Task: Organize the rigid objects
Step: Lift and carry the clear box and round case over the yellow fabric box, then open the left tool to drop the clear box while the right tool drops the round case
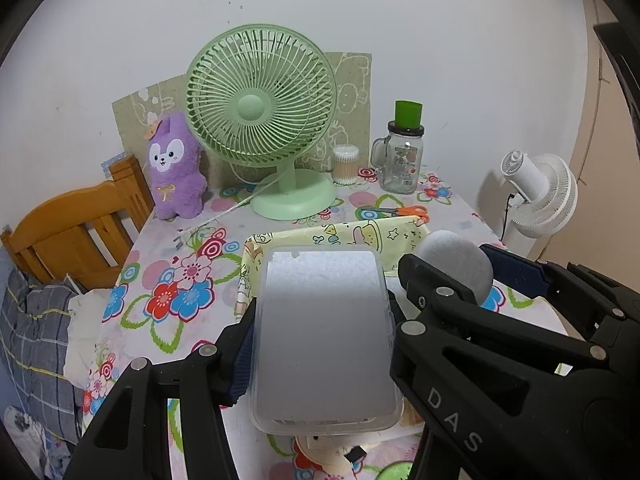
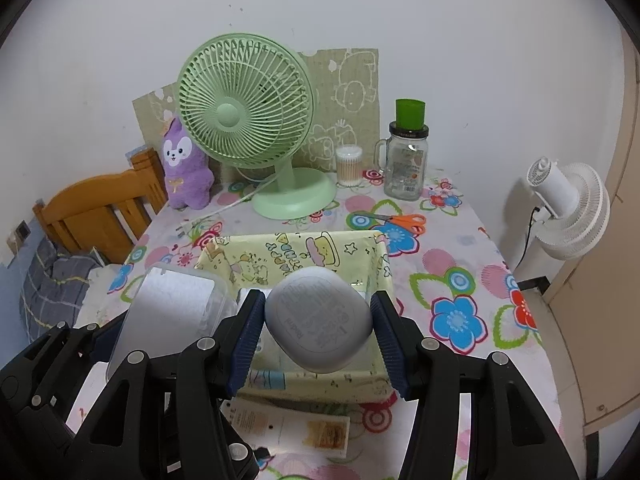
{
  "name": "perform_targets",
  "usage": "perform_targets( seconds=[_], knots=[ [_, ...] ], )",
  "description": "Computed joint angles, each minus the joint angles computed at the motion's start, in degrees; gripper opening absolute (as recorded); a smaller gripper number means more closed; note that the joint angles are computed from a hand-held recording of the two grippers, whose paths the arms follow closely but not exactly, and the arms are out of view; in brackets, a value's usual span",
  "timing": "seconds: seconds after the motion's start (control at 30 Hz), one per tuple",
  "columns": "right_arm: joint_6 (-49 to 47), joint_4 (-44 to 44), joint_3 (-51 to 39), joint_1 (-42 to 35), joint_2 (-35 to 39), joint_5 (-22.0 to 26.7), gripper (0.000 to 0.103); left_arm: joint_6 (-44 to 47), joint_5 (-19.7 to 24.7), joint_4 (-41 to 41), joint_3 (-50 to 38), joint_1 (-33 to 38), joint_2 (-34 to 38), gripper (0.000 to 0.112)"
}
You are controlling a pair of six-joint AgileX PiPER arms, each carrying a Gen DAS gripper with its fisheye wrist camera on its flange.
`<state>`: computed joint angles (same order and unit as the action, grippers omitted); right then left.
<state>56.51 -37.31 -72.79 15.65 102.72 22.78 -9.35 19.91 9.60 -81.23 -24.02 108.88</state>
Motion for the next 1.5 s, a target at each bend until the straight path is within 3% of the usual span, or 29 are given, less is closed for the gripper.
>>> perform_targets(
  seconds=[0.47,0.67,1.13,1.3,1.5],
  knots=[
    [-10.4,9.2,-9.1,-2.6,9.5,0.4,0.058,3.8,4.1,-4.1,-10.8,1.3,9.7,0.06],
    [-13.5,12.2,-11.9,-3.4,12.6,0.2,0.058,0.4,4.5,-1.9,-13.3,1.3,12.5,0.06],
    [-16.8,13.9,-18.0,-4.4,18.6,3.0,0.058,3.8,7.1,-6.8,-20.7,1.9,19.2,0.061],
    [-18.4,15.8,-18.5,-4.8,19.4,2.7,0.058,4.5,7.2,-7.5,-21.2,1.7,19.7,0.072],
    [-17.4,14.3,-18.9,-4.5,19.4,3.8,0.058,4.7,7.2,-7.6,-21.4,1.7,19.7,0.076]
  ],
)
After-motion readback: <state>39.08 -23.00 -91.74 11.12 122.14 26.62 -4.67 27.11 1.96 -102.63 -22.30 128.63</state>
